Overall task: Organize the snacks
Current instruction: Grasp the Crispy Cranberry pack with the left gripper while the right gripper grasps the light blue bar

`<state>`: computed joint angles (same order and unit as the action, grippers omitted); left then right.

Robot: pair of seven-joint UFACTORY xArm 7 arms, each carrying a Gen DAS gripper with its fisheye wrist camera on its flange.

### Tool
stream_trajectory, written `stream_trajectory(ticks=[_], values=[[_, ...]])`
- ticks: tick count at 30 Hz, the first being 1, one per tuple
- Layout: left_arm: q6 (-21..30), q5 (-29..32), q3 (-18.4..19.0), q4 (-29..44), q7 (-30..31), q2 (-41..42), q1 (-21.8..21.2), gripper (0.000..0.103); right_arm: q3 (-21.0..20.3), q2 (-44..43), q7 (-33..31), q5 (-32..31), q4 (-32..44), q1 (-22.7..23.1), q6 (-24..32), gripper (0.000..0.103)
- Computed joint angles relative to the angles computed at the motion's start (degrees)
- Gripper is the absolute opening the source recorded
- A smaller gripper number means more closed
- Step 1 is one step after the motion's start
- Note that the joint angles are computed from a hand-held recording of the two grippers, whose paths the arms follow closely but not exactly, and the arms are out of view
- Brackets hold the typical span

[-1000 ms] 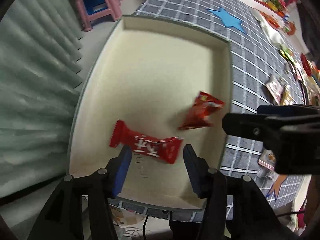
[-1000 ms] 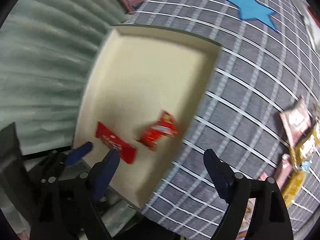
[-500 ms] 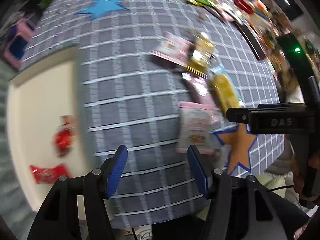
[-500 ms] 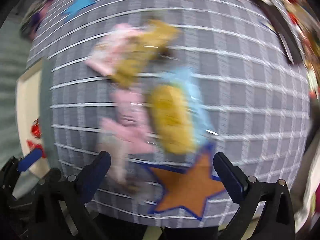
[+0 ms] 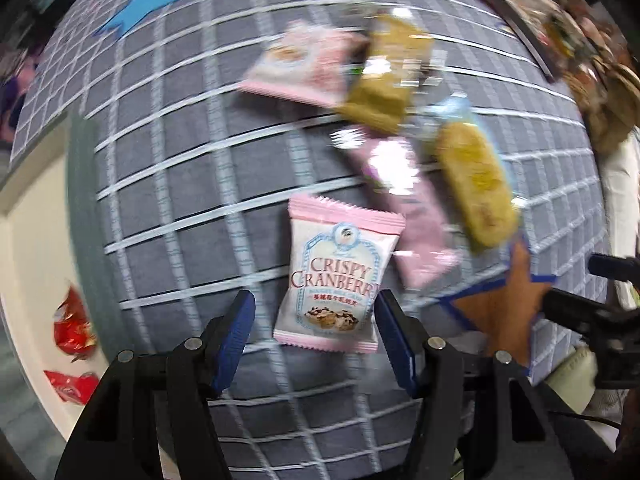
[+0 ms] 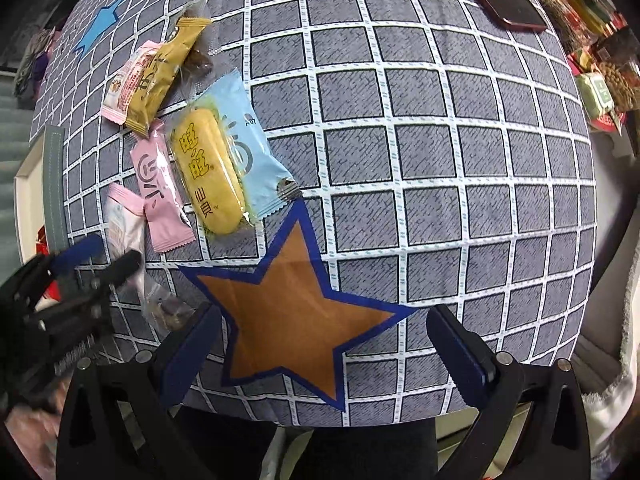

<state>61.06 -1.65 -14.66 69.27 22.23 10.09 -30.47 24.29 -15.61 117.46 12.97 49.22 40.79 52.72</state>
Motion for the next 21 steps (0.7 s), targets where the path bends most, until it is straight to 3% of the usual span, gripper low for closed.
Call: stream_trajectory(ticks=[5, 13, 18, 21], values=[[2.2, -0.7, 1.6, 2.7, -0.8, 1.7, 2.3, 0.066, -2.0, 1.9, -4.3, -1.6, 1.7, -1.8, 2.1, 0.103], [2.4, 0.0, 1.6, 4.1, 1.2, 1.6, 3.1, 0.066, -3.6, -2.5, -7.8, -2.2, -2.6, -4.6, 8.3, 0.103], [1.9, 2.0, 1.0, 4.9, -0.3, 3.3, 1.2, 0.067, -4.9, -1.7, -13.8, 1.4, -6.2, -5.3, 2.7, 0.103], [1.6, 2.7, 1.1, 5.8, -0.6, 4.5, 0.8, 0.069, -4.8, 1.4, -17.4, 0.0, -4.3, -5.7, 0.8, 0.103]])
